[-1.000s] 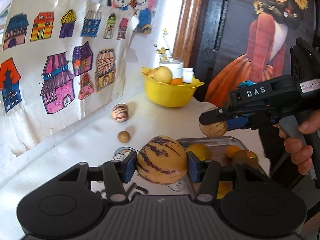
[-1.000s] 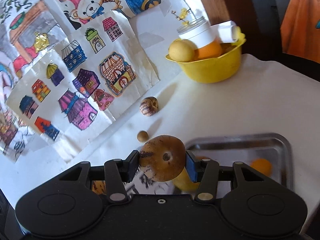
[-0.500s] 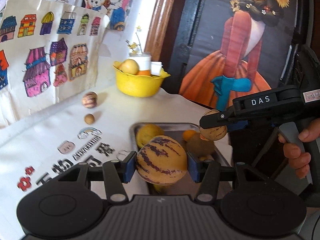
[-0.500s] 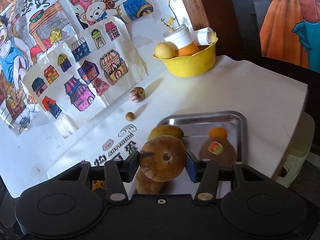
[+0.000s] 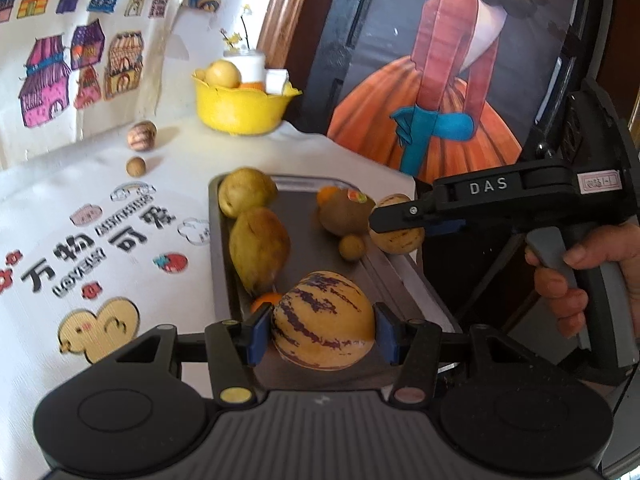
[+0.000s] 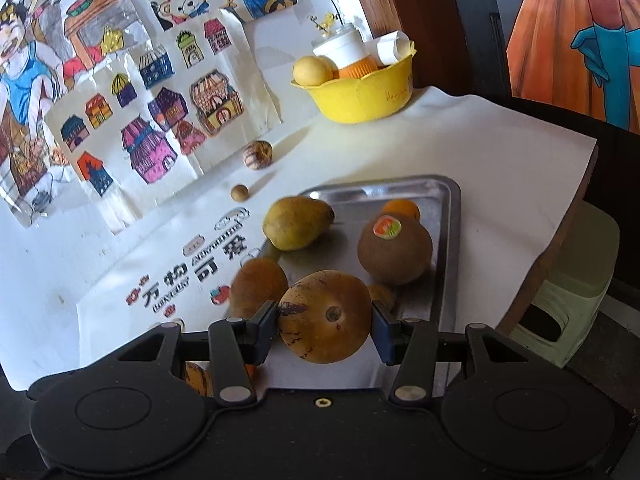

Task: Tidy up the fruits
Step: 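Carry both pepino melons over the metal tray with both tools, then lower the pepinos onto the tray and open the left tool while the right tool opens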

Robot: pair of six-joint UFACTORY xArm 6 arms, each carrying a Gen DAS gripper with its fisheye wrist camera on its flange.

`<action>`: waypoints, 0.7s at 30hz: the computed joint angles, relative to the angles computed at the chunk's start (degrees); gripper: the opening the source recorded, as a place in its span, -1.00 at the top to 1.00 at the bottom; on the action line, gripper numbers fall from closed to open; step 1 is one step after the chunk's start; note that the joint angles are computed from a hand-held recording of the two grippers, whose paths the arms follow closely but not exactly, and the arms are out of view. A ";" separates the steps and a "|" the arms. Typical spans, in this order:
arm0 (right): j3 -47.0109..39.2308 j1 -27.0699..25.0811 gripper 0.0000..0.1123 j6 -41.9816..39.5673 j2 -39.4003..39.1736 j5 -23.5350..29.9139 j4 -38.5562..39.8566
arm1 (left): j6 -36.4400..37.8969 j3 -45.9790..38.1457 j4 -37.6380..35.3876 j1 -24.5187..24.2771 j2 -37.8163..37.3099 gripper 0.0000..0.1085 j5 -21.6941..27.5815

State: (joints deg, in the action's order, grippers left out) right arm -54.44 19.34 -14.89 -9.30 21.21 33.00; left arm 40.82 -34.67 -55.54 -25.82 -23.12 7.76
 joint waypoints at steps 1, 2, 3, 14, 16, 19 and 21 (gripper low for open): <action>0.39 -0.02 0.09 -0.45 -0.07 -0.13 0.22 | -0.67 0.38 0.68 -0.23 -0.03 -0.05 -0.13; 0.75 -0.06 0.09 -0.95 -0.11 -0.17 0.53 | -1.36 0.66 1.48 -0.41 -0.03 -0.05 -0.17; 1.08 -0.09 0.09 -1.49 -0.14 -0.19 0.91 | -1.76 0.93 2.06 -0.49 -0.02 -0.05 -0.11; 3.51 0.31 0.09 -2.37 0.46 -3.45 -2.85 | -4.02 1.10 4.62 -0.73 1.42 -0.05 0.39; 3.82 0.36 0.09 -2.29 0.64 -4.08 -3.87 | -3.90 0.93 4.53 -0.77 1.63 -0.05 0.36; 3.95 0.35 0.09 -1.89 1.09 -4.79 -5.33 | -4.46 0.47 5.19 -0.69 2.44 -0.05 0.10; 3.95 0.27 0.09 -1.65 1.40 -5.28 -6.15 | -4.62 0.16 5.25 -0.56 3.02 -0.05 0.00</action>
